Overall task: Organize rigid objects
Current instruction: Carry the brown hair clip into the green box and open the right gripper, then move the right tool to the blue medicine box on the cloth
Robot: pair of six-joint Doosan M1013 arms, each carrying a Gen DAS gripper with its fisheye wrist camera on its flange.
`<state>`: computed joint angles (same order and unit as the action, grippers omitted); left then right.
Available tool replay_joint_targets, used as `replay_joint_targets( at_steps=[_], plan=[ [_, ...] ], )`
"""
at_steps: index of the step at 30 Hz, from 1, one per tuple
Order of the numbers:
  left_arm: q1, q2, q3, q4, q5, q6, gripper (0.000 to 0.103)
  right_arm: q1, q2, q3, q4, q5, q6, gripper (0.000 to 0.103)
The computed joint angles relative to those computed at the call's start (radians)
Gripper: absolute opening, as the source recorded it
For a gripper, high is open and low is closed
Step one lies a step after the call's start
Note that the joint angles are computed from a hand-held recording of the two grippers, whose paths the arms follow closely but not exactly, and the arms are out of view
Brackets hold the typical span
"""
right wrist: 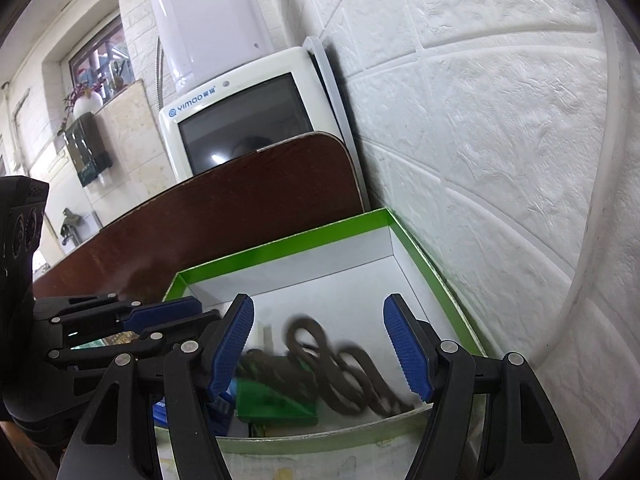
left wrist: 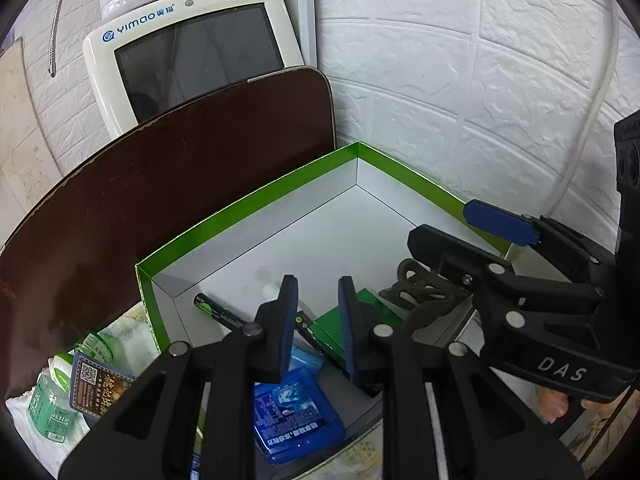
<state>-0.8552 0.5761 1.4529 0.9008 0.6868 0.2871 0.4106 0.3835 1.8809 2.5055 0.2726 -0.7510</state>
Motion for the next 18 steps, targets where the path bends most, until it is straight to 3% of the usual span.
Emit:
replay_joint_targets(
  at_steps=[7,12,18],
  plan=[
    [-0.011,-0.018,0.031,0.043,0.028,-0.048,0.019,0.008,-0.001,0.001,-0.048,0.010,0.035,0.070],
    [-0.015,-0.058,0.089,0.129,0.051,-0.197,0.035,0.018,-0.005,0.004,-0.062,0.014,0.039,0.070],
    [-0.013,-0.099,0.158,0.164,0.109,-0.329,0.035,0.029,-0.008,0.006,-0.147,0.020,0.125,0.070]
  ],
)
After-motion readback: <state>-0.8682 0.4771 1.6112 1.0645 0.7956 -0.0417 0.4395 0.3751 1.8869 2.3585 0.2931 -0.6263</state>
